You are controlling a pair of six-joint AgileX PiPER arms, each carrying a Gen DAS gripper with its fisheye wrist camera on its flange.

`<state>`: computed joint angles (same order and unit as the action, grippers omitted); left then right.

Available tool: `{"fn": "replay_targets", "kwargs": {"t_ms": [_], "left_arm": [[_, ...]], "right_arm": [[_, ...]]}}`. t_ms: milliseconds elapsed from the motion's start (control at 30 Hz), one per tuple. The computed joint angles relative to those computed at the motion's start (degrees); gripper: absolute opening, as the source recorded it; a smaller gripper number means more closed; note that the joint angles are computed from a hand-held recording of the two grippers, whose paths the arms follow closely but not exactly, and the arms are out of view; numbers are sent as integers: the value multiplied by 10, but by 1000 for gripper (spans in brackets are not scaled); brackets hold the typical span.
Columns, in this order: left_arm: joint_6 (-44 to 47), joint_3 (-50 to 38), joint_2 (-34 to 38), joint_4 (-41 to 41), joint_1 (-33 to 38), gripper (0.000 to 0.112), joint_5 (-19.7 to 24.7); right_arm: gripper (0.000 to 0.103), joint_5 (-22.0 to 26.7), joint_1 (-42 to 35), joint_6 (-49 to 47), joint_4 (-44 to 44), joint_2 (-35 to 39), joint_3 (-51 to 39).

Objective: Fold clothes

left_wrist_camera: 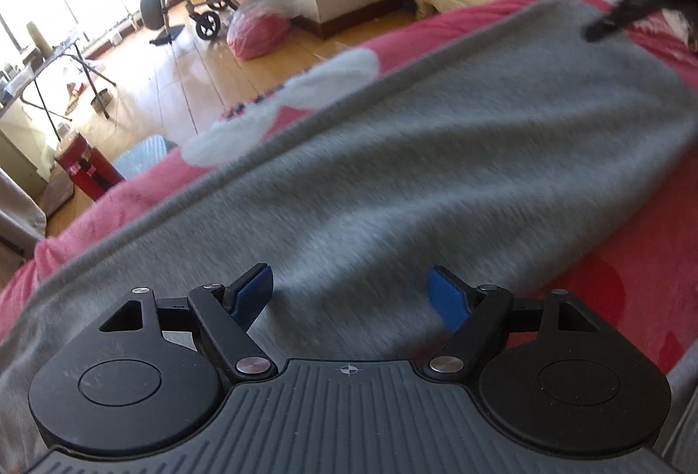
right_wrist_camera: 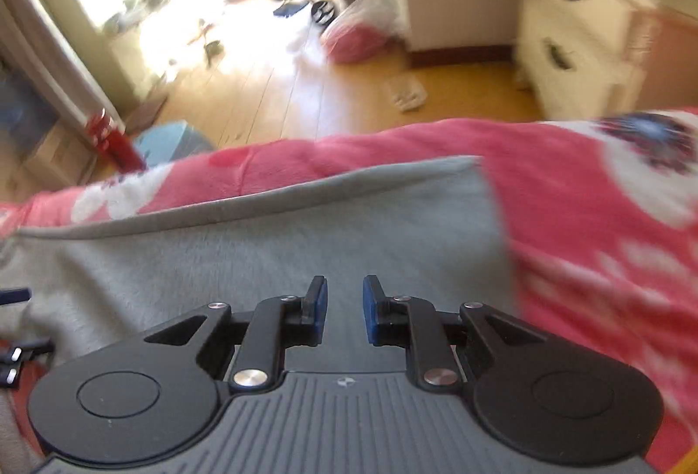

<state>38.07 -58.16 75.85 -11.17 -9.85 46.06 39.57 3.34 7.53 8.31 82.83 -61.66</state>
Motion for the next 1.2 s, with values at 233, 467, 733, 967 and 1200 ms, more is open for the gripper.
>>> {"fn": "replay_targets", "kwargs": {"t_ms": [233,467,733,967,1200], "left_arm": [[33,24,-32,-38,28,79,39],[204,41,-100,-146,159,79,156],[228,80,-168,-56,262,76,87],[299,110,-143,-27,268,56,-7],[383,129,-128,-99,293,55,-55]], "right_arm": [[14,17,-4,288,-280,55,-55],[15,42,72,171,-219,-45,-33],[15,56,322,-94,-100,-26,-98],[15,25,476,-303,-117,74,-160],[19,-31,532,-296,-215,192,-205]]}}
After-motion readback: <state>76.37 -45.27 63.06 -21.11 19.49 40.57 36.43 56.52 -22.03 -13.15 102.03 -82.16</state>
